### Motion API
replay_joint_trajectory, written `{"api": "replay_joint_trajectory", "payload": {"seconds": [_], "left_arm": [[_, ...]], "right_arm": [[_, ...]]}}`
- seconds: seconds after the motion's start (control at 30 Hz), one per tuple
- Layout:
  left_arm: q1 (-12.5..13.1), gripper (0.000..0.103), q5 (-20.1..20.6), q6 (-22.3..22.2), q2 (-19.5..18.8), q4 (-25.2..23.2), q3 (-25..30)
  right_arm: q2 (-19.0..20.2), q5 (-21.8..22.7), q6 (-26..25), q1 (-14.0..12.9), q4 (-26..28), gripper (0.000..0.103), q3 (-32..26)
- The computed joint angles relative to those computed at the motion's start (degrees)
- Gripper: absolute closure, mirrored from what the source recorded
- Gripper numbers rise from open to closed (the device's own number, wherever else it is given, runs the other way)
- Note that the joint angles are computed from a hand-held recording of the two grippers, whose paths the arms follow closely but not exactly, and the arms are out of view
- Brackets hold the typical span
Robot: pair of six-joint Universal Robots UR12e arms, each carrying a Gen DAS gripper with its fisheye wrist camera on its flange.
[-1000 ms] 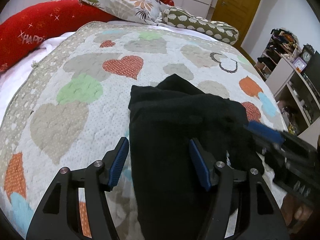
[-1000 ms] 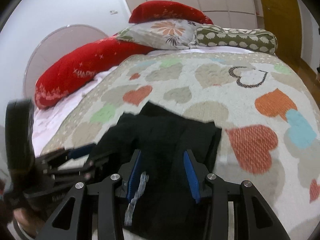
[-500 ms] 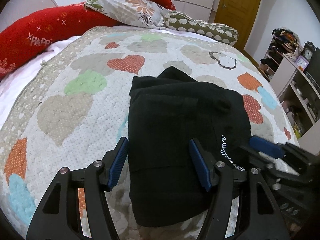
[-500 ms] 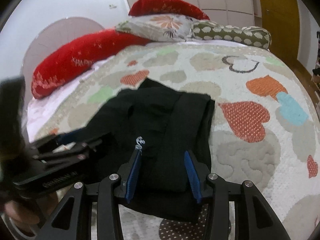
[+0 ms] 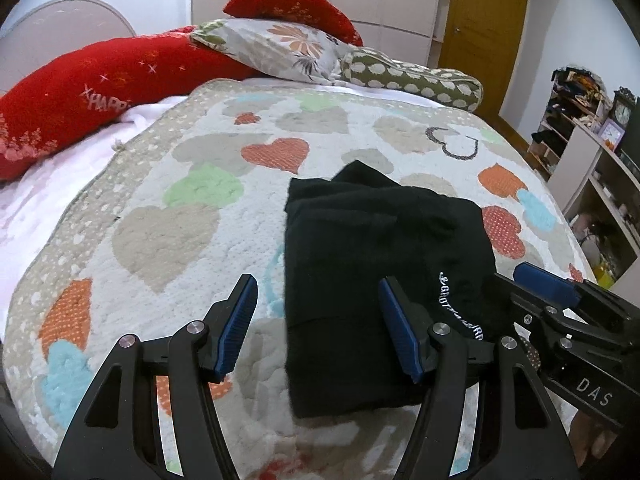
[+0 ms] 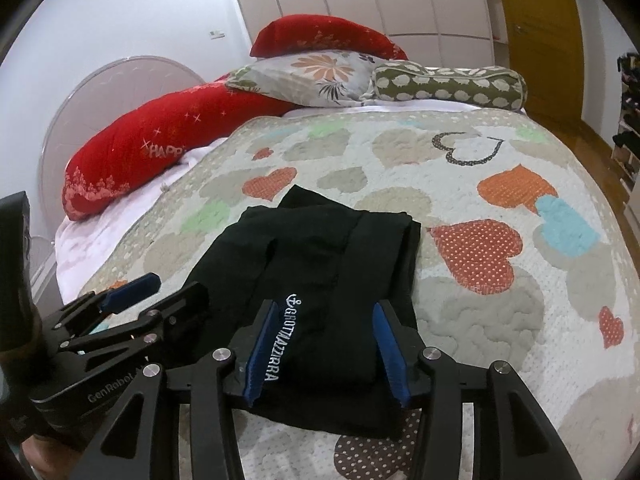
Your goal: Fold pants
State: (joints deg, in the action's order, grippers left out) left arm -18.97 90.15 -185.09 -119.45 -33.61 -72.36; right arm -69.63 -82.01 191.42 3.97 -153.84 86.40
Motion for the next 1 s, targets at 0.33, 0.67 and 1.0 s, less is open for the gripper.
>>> {"api": "replay_joint_trajectory", "payload": {"seconds": [0.33, 0.67, 1.0], "left_arm": [[-0.05, 0.04, 1.1, 0.45, 1.41, 2.61, -1.98], [-0.32, 0.04, 2.16, 1.38, 1.91, 4.16, -2.83], [-0.46, 0.04, 2.55, 1.71, 1.86, 4.23, -2.83]], "right_arm": [[-0.6, 0.45, 0.23, 0.14, -0.36, 0.055, 0.86], [-0.91, 0.65, 0.67, 0.09, -0.84, 0.055, 1.27], [-0.74, 0.93, 0.8, 0.08, -0.44, 0.055, 1.15]]}}
